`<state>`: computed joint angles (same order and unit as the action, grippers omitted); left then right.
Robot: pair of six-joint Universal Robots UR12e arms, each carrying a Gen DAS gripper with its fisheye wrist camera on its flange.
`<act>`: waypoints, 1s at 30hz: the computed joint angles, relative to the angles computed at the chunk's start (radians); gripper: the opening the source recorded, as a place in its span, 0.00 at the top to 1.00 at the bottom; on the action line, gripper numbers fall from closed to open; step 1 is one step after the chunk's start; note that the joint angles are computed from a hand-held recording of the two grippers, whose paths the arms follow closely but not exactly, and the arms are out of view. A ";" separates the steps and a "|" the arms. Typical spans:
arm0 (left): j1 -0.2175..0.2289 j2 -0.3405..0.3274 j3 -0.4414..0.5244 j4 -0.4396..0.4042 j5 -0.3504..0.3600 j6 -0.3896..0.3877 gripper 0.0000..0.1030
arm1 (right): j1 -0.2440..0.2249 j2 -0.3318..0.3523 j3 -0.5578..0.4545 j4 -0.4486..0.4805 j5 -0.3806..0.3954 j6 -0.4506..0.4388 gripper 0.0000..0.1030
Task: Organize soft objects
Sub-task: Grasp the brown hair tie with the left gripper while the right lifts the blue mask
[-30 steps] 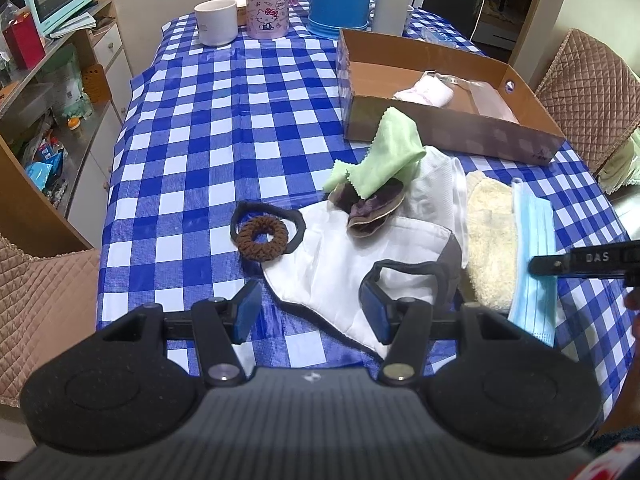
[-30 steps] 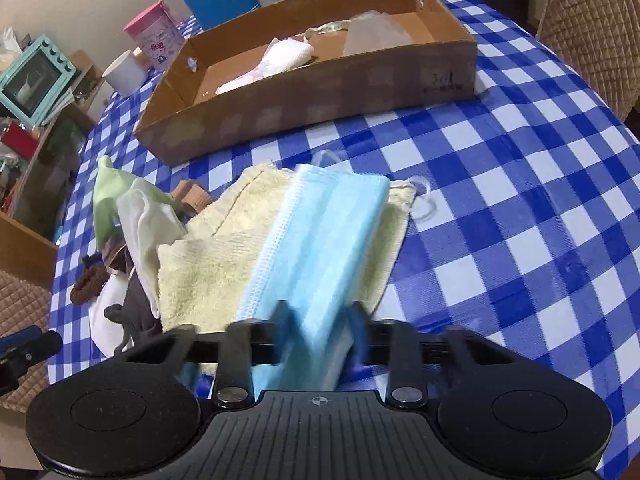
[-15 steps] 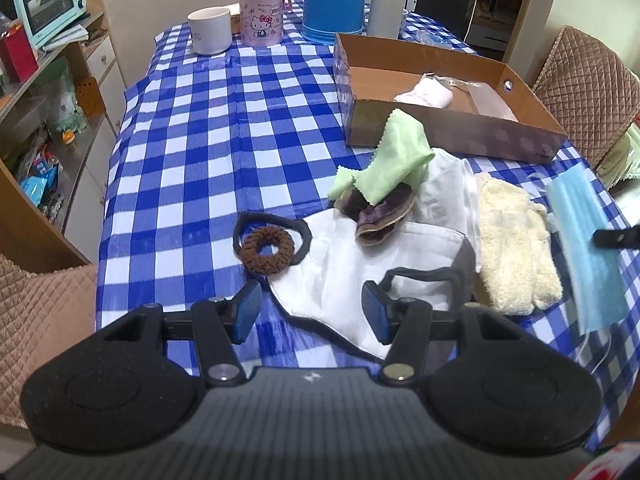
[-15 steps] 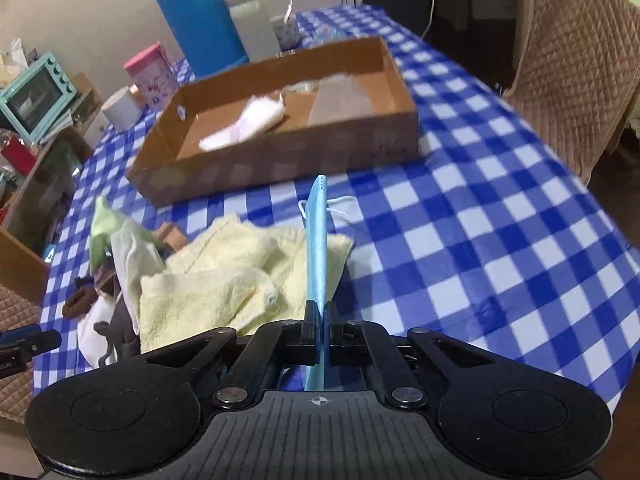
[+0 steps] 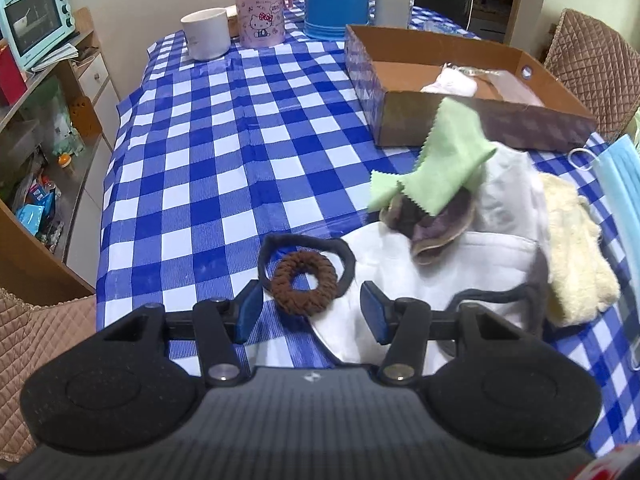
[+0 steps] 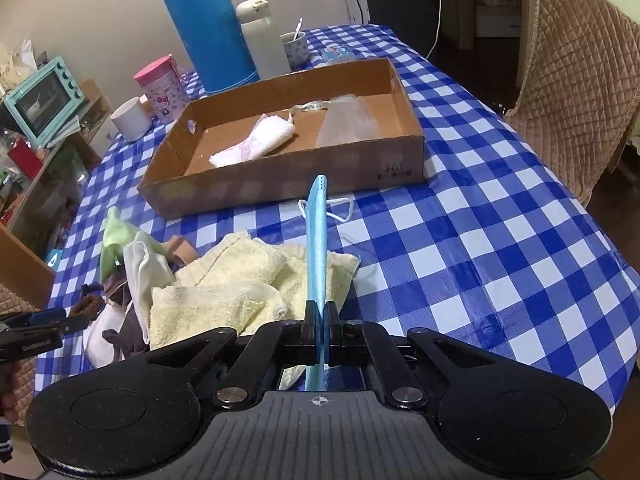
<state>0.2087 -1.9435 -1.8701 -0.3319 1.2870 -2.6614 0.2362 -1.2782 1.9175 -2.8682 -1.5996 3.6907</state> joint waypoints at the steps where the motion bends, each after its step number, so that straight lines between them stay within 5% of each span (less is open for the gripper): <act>1: -0.001 -0.005 0.003 -0.001 0.004 0.003 0.51 | -0.001 0.000 0.001 0.001 0.001 0.003 0.98; 11: 0.006 -0.016 0.005 -0.002 -0.006 0.014 0.83 | -0.007 -0.002 0.001 -0.003 0.008 -0.004 0.98; 30: 0.013 0.040 0.038 0.073 -0.135 -0.040 0.84 | -0.087 0.025 -0.057 -0.186 0.217 -0.190 0.98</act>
